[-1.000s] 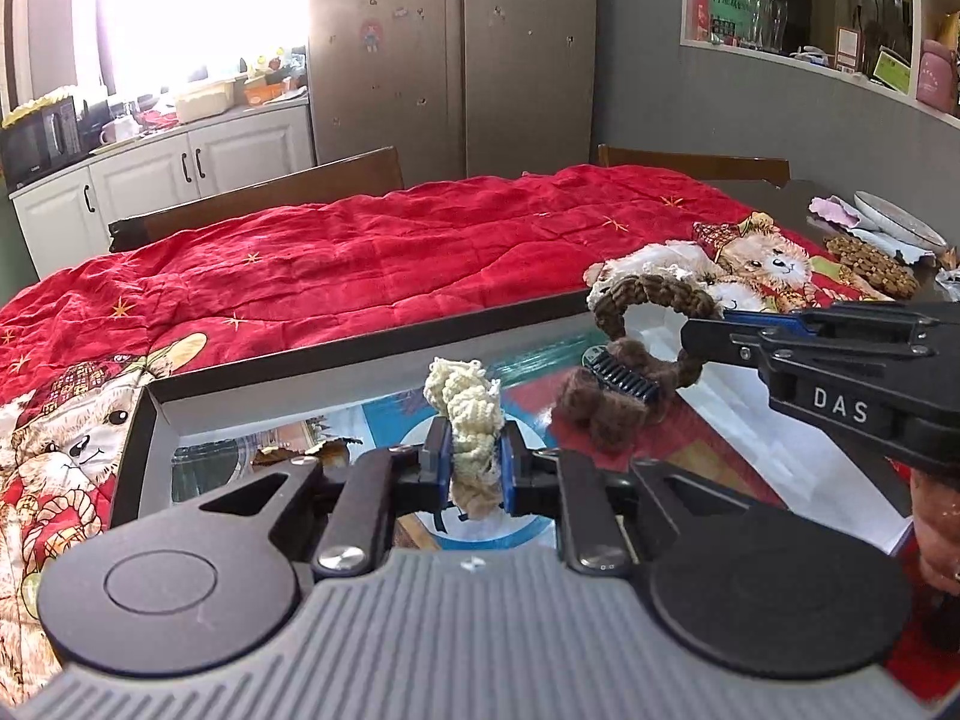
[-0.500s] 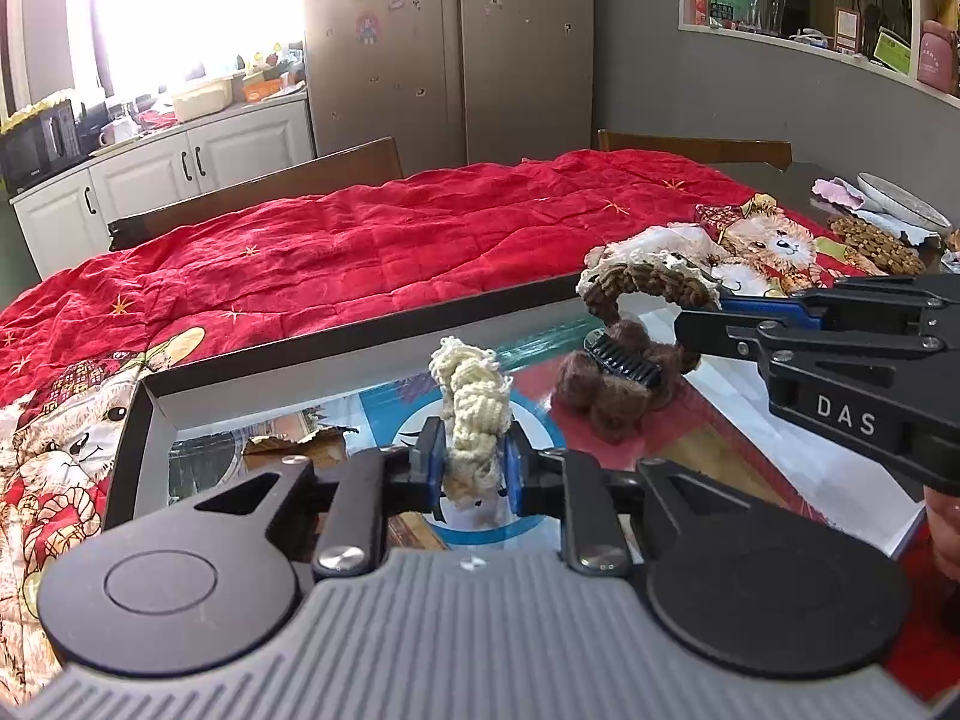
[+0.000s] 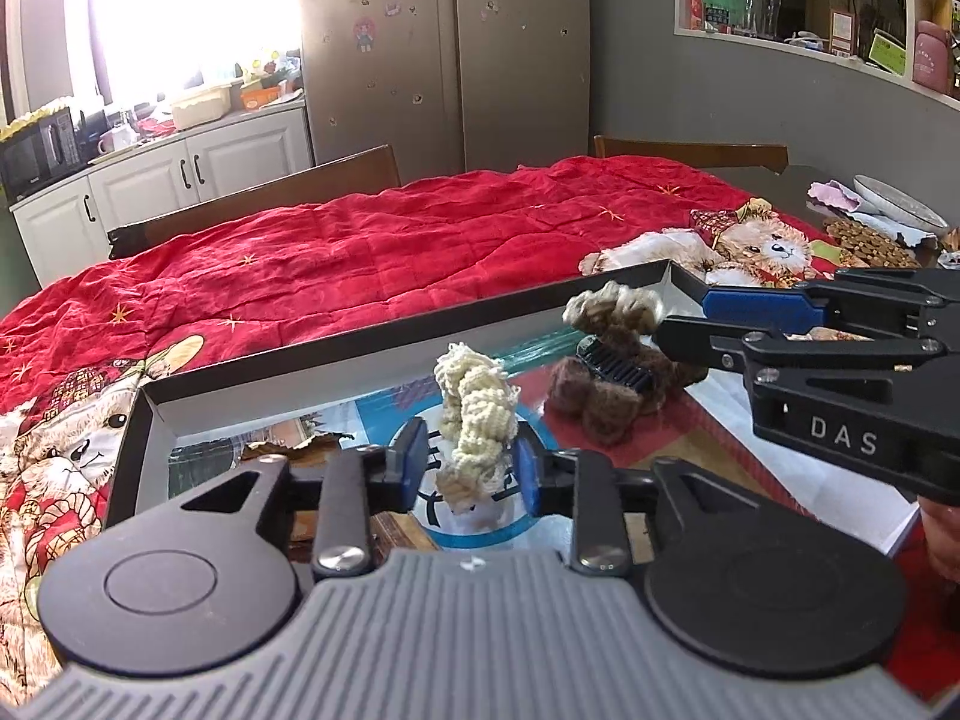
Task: Organize objects
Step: 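Open the left tool to drop the cream scrunchie in the box while the right tool releases its scrunchie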
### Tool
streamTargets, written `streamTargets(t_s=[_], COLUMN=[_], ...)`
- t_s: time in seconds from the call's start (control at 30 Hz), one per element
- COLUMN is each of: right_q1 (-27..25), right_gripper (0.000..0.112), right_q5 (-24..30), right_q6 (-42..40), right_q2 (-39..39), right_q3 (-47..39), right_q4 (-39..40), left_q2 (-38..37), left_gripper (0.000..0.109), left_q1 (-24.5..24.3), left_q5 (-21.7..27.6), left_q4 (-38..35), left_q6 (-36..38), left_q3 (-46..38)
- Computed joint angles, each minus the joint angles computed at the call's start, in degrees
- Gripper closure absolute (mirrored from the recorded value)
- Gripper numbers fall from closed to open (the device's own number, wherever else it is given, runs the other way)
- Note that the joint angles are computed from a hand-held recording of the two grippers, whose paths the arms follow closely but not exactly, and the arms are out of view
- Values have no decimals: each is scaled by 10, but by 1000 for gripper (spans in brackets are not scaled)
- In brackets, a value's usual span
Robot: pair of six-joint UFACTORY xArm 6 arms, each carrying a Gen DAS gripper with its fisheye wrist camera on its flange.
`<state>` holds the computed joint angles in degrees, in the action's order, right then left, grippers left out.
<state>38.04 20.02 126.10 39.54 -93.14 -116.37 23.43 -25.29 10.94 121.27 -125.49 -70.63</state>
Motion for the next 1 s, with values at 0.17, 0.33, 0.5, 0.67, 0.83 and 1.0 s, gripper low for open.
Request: streamTargets(t_s=[0.17,0.33,0.5,0.67,0.83,1.0], right_q1=[1,4,7,9,10,14], right_gripper=[79,79,79,79,79,78], right_q5=[0,5,13,20,23,28], right_q6=[23,47,72,93,106,136], right_q2=[-4,-12,-23,-36,-46,-65], right_q3=[4,12,26,43,54,72], right_q4=[-21,-46,-67,-82,-88,-114], left_q2=[-7,-13,-22,-39,-59,-83], left_gripper=[51,49,44,39,35,30], left_q1=[-5,-10,-14,-21,-26,-29], left_q5=[6,12,17,27,42,49], left_q4=[14,20,31,49,44,51], left_q6=[-11,-14,-24,-42,-42,-57], left_q3=[4,9,16,30,51,72])
